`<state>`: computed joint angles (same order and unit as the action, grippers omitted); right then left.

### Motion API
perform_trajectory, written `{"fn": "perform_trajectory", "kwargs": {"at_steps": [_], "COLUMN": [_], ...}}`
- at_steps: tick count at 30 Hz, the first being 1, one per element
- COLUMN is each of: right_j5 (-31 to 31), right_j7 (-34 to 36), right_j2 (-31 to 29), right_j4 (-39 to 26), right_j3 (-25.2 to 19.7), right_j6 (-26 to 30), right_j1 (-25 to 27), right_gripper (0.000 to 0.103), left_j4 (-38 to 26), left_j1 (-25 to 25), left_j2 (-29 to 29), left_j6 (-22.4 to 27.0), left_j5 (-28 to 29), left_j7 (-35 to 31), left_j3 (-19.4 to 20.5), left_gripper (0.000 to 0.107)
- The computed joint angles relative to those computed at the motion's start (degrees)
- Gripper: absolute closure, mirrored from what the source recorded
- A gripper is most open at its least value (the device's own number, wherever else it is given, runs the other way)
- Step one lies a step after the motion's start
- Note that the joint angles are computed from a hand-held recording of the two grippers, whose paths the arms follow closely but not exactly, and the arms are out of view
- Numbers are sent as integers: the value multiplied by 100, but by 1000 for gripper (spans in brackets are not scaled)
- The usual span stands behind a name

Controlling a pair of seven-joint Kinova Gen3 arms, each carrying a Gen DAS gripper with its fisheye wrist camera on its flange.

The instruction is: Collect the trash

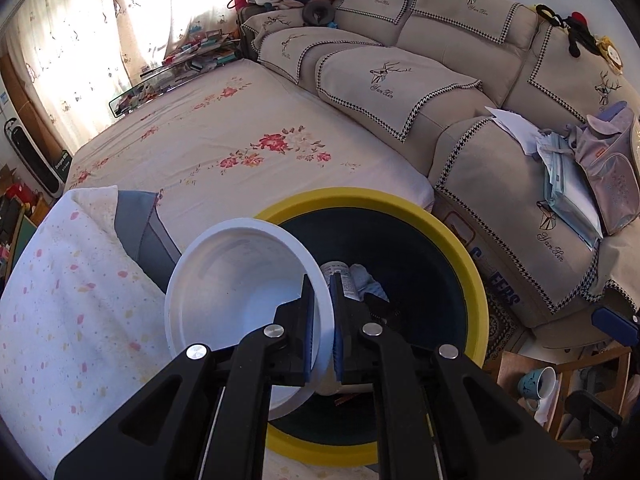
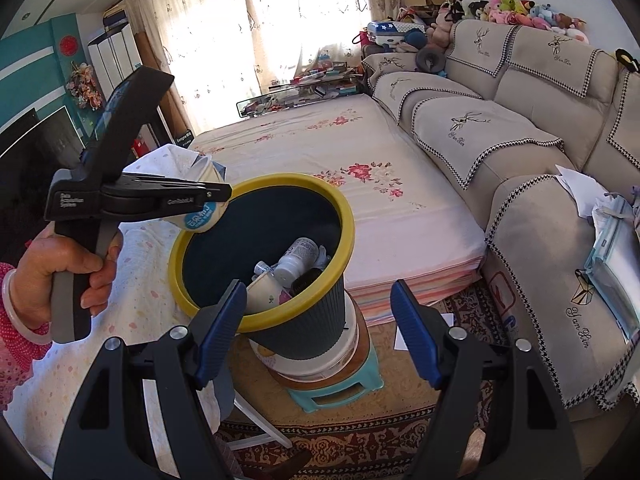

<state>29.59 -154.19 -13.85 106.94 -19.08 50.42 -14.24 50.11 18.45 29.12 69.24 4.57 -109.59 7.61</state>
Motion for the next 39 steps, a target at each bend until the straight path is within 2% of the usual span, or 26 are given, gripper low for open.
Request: {"fn": "perform_trajectory", "kwargs": {"at_steps": [1,3,4,5,7,9,11,13,17,22,29,32,35,39], "right_j5": [-16,-47,-56,-66,-85,-109,-93,-43,161,509,1235,1564,1889,2256], "right_j7": [5,16,11,15,43,98,102,99,45,-103,-591,-797,-1057,-1305], "right_j2": [3,22,22,19,16,40,74,106,232,335,378,450,482,574], "right_j4": [0,-23,-33,-37,-54,-82,-116,-157,-340,-605,-931,-1110,-1227,-1369], "right_j3": [-2,-4,-16,-25,-45,-64,-123,-191,-365,-558,-1014,-1260,-1462,-1665], "right_j6": [6,25,38,44,49,26,-9,-55,-15,261,1020,1510,1941,2449], "right_j1": [-5,-19,-30,-46,-85,-137,-193,-263,-440,-756,-1302,-1589,-1894,-2304], "right_gripper": [33,33,33,33,33,33,33,33,33,32,27,26,24,23], "left_j4": [-87,-229,-187,-73,346,877,1400,1775,2517,3520,4174,4178,4163,4190], "left_j1": [69,166,194,154,-11,-293,-672,-830,-864,-1664,-2069,-2085,-2031,-1944], "left_j2": [85,213,186,103,-194,-668,-1199,-1730,-2792,-4040,-5308,-5639,-5919,-6220], "left_j6": [44,154,120,37,-259,-607,-846,-898,-929,-1166,-1345,-1166,-910,-739], "left_j5": [-74,-110,-62,-32,83,214,598,998,1656,2040,1363,1090,1164,1015], "left_j7": [68,166,178,175,86,22,-142,-417,-991,-1392,-1104,-1046,-1269,-1282], "left_j3": [-57,-237,-376,-425,-424,-325,-276,-568,-1497,-1856,-2688,-3099,-3584,-3875], "left_gripper": [95,74,57,50,48,38,23,13,9,9,9,9,9,9]}}
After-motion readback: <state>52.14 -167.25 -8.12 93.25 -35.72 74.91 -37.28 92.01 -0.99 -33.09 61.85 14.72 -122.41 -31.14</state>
